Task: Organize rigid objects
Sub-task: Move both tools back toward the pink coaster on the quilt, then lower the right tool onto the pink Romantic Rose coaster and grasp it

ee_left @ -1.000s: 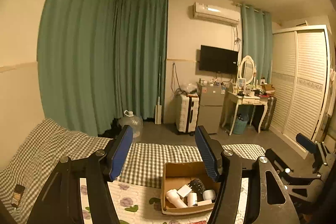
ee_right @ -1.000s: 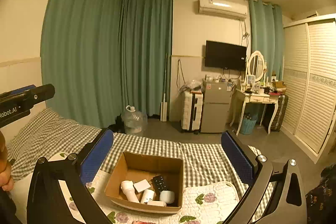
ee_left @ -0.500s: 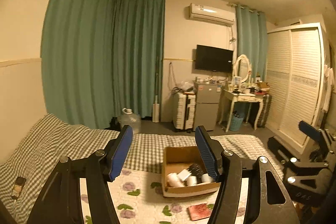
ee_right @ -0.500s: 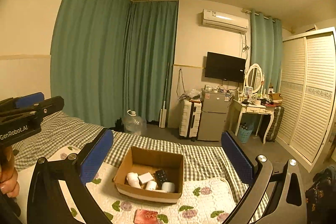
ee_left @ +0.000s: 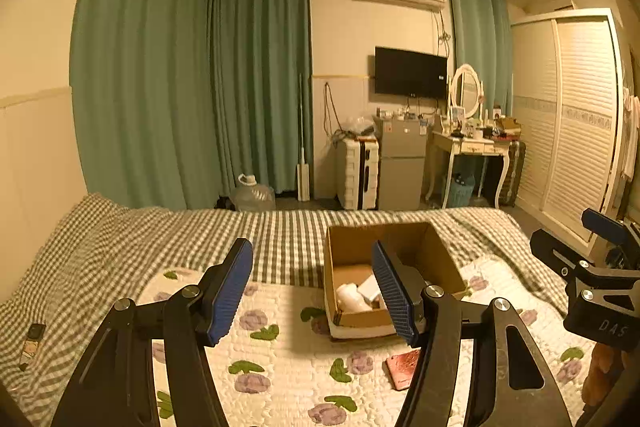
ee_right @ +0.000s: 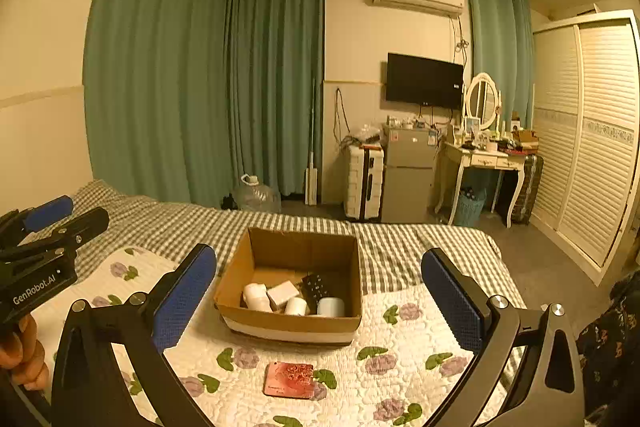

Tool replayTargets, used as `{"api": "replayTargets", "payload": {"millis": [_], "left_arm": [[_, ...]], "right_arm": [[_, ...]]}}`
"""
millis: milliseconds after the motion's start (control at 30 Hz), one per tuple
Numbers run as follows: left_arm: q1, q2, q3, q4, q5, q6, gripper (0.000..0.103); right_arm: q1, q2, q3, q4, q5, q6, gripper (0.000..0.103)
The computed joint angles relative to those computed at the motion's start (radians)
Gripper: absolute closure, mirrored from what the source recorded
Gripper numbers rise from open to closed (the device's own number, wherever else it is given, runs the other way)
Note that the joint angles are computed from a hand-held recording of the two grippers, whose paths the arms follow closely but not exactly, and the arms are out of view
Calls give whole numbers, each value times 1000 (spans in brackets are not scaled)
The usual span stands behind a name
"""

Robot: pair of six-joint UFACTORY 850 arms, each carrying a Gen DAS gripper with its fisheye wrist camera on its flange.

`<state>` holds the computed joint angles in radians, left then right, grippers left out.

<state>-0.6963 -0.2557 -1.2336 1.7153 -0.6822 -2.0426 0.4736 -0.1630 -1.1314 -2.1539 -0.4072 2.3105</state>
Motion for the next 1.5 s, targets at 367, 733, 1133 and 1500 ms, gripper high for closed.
{"api": "replayTargets", "payload": {"millis": [367, 733, 1133, 1500], "left_arm": [[66, -111, -19, -17, 128, 15, 38], [112, -235, -74, -146, 257, 101, 41], [151, -346, -117, -378, 349, 320, 55], [172, -390, -140, -553, 417, 487, 69]], "right_arm": [[-28, -159, -69, 57, 91, -28, 0], [-44, -355, -174, 373, 194, -326, 0], [-53, -545, -334, 1259, 235, -1237, 0], [-59, -623, -387, 1548, 205, -1542, 7]]}}
